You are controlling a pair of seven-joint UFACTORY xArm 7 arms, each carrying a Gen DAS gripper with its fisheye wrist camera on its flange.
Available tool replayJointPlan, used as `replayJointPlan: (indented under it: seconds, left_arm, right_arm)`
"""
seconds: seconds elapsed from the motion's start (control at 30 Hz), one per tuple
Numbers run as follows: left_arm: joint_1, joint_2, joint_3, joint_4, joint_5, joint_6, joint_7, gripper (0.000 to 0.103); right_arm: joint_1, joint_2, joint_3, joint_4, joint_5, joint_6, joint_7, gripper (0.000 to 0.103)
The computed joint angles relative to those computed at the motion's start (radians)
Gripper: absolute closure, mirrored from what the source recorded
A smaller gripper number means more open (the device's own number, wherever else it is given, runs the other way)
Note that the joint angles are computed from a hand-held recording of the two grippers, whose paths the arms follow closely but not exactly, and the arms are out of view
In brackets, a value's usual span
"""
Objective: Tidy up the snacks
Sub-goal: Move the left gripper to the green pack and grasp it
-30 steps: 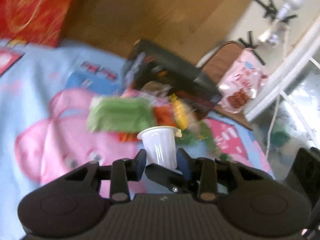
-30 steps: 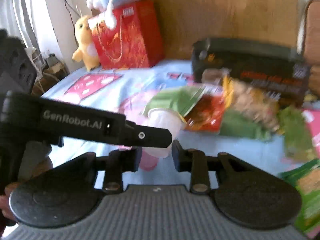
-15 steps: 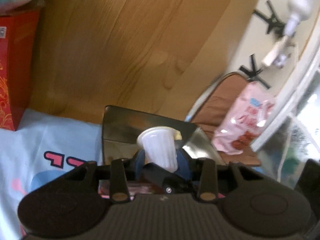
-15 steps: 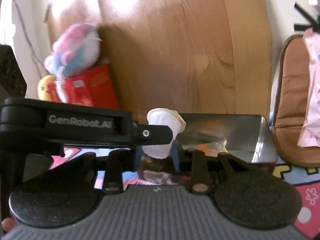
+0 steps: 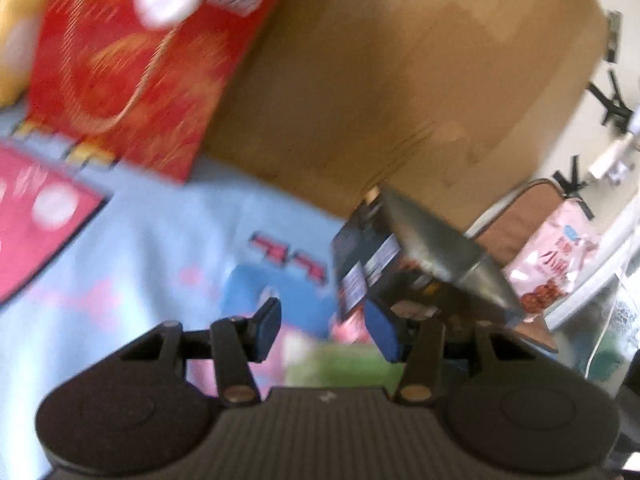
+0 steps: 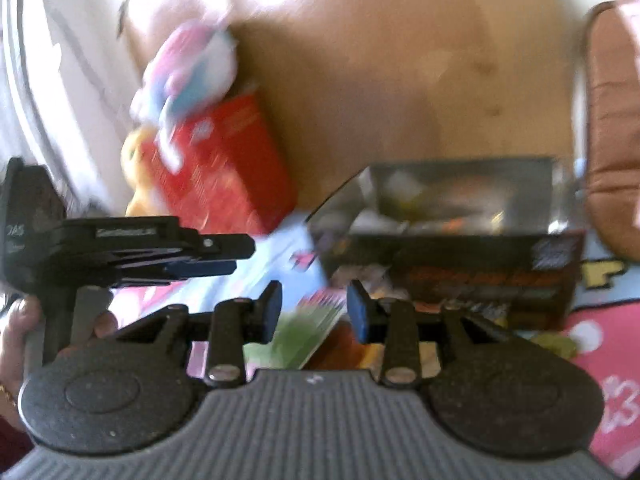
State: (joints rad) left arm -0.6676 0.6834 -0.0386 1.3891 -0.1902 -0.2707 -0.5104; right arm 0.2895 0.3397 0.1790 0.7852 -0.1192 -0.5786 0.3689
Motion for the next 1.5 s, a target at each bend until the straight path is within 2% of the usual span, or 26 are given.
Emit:
replayJointPlan:
  seconds: [0.1, 0.17, 0.23, 0.3, 0.33, 0.37, 0.5, 0.53, 0.63, 0.8, 0.9, 0.97, 1.0, 1.07, 1.13, 1.2, 1.33, 1.4, 1.47, 1.5]
  left_arm:
    - [0.157, 0.023, -0.175, -0.02, 0.075, -0.015, -0.033, 0.055]
    - [0.21, 0.072, -0.245, 0.025, 0.132, 0.018, -0.063, 0.059]
    - [0.177, 0.075, -0.219, 0.02, 0.128, -0.011, -0.054, 0.06]
    - [0.197, 0.081, -0.249, 0.024, 0.164, -0.006, -0.065, 0.06]
    - [0.178, 0.075, -0.233, 0.021, 0.149, -0.009, -0.063, 0.06]
    - [0.159, 0.062, -0.215, 0.01, 0.142, -0.006, -0.066, 0.06]
    - [0.051, 0.009, -0.112, -0.033, 0.089, 0.005, -0.076, 0.061]
    - [0.011, -0.006, -0.073, -0.05, 0.074, 0.005, -0.069, 0.062]
    - [-0.055, -0.036, -0.018, -0.085, 0.046, 0.01, -0.048, 0.062]
    - [-0.022, -0.065, -0.086, -0.141, 0.066, -0.018, -0.03, 0.062]
    - [0.052, -0.08, -0.182, -0.181, 0.128, -0.031, -0.018, 0.063]
    - [0.093, -0.105, -0.221, -0.239, 0.154, -0.094, -0.025, 0.063]
    - [0.099, -0.119, -0.222, -0.27, 0.152, -0.134, -0.033, 0.061]
    - [0.107, -0.142, -0.219, -0.308, 0.148, -0.176, -0.049, 0.06]
    - [0.114, -0.16, -0.212, -0.32, 0.15, -0.166, -0.054, 0.06]
    - [0.096, -0.165, -0.193, -0.306, 0.144, -0.135, -0.041, 0.058]
    - [0.036, -0.15, -0.141, -0.246, 0.113, -0.052, 0.002, 0.048]
    - [0.055, -0.134, -0.167, -0.23, 0.135, -0.019, 0.014, 0.048]
    - [0.117, -0.102, -0.238, -0.202, 0.185, 0.027, 0.013, 0.055]
    - [0.098, -0.088, -0.225, -0.189, 0.185, 0.031, 0.015, 0.062]
  right_arm:
    - [0.083, 0.03, -0.032, 0.053, 0.084, 0.091, -0.077, 0.062]
    - [0.162, 0.049, -0.076, 0.072, 0.181, 0.105, -0.146, 0.059]
    - [0.221, 0.053, -0.105, 0.07, 0.259, 0.094, -0.206, 0.058]
    - [0.201, 0.039, -0.076, 0.055, 0.261, 0.099, -0.204, 0.059]
    - [0.214, 0.033, -0.079, 0.043, 0.282, 0.088, -0.218, 0.059]
    - [0.228, 0.03, -0.089, 0.04, 0.302, 0.083, -0.231, 0.06]
    - [0.144, 0.026, -0.019, -0.015, 0.226, 0.003, -0.159, 0.063]
    - [0.152, 0.026, -0.017, -0.025, 0.234, -0.015, -0.156, 0.065]
    - [0.197, 0.011, -0.027, -0.063, 0.287, -0.052, -0.189, 0.066]
    - [0.258, -0.039, -0.033, -0.133, 0.397, -0.081, -0.262, 0.066]
    - [0.27, -0.087, -0.015, -0.212, 0.442, -0.112, -0.276, 0.066]
    - [0.263, -0.122, -0.001, -0.267, 0.435, -0.125, -0.273, 0.063]
    - [0.279, -0.136, -0.002, -0.288, 0.477, -0.137, -0.308, 0.062]
    - [0.31, -0.157, 0.001, -0.311, 0.57, -0.153, -0.387, 0.05]
    - [0.301, -0.175, 0.011, -0.328, 0.572, -0.154, -0.409, 0.044]
    - [0.282, -0.176, 0.019, -0.332, 0.532, -0.151, -0.398, 0.044]
    - [0.267, -0.144, 0.022, -0.296, 0.497, -0.115, -0.39, 0.042]
    - [0.295, -0.122, 0.001, -0.259, 0.534, -0.071, -0.416, 0.042]
    - [0.259, -0.107, 0.017, -0.256, 0.47, -0.074, -0.378, 0.044]
    - [0.259, -0.088, 0.015, -0.247, 0.454, -0.09, -0.373, 0.045]
